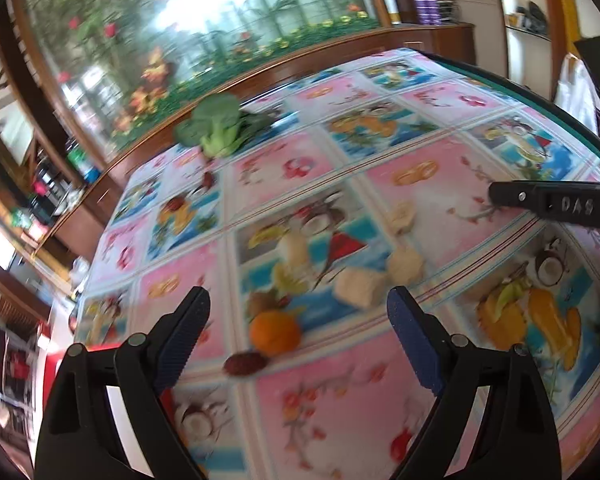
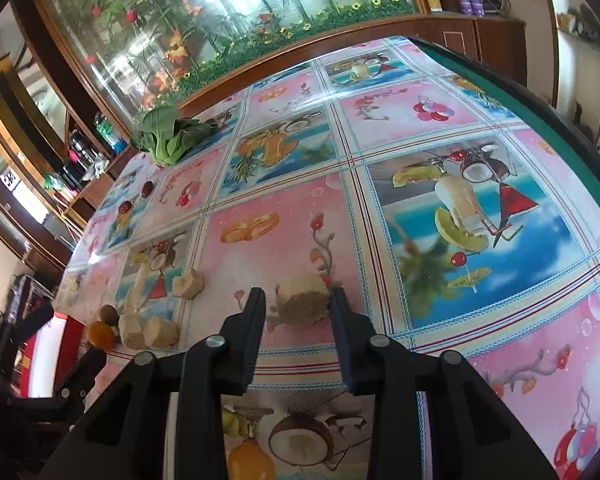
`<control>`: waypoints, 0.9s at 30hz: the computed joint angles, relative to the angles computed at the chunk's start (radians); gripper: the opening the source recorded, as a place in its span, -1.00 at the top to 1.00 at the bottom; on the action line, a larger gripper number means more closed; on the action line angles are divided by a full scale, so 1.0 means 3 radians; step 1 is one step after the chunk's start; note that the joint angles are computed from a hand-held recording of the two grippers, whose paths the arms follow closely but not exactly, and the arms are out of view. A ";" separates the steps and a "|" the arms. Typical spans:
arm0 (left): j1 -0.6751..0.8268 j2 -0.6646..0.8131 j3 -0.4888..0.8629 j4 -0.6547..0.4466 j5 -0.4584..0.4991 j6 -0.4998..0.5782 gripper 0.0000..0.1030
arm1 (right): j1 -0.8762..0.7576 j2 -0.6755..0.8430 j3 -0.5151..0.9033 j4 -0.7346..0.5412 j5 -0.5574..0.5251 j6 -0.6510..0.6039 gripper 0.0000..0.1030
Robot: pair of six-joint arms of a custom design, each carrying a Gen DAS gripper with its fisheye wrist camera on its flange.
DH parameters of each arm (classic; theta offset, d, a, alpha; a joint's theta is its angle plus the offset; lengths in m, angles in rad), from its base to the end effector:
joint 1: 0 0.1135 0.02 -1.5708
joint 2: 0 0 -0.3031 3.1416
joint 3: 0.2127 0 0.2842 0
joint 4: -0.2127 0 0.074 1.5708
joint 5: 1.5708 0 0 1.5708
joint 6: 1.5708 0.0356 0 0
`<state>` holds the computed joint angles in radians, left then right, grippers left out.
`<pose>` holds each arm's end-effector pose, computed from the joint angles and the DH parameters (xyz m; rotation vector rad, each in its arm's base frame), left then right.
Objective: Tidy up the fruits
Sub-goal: 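Grasp a beige cube with the left tool while the right grasps a beige piece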
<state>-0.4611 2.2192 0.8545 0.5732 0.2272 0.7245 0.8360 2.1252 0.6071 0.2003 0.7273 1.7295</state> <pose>0.3502 -0.1829 0.0181 1.3972 1.8780 -0.1384 0.2048 0.1914 -0.0004 1.1306 2.0937 0.0329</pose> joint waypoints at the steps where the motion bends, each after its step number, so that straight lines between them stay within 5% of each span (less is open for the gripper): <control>1: -0.0035 0.0030 0.0028 -0.0003 -0.0046 0.0039 -0.76 | 0.0002 0.0000 0.0001 -0.0001 0.0001 -0.0005 0.49; 7: -0.0161 0.0227 0.0259 -0.0164 -0.0217 0.0284 -0.73 | 0.0007 0.0008 -0.0025 0.0061 0.0006 -0.0009 0.49; 19: -0.0237 0.0316 0.0465 -0.0599 -0.0058 0.0365 0.33 | 0.0010 0.0027 0.0021 0.0062 0.0004 -0.0103 0.49; 27: -0.0164 0.0223 0.0290 -0.0543 -0.0004 0.0018 0.34 | 0.0014 0.0035 0.0053 0.0012 0.0020 -0.0107 0.50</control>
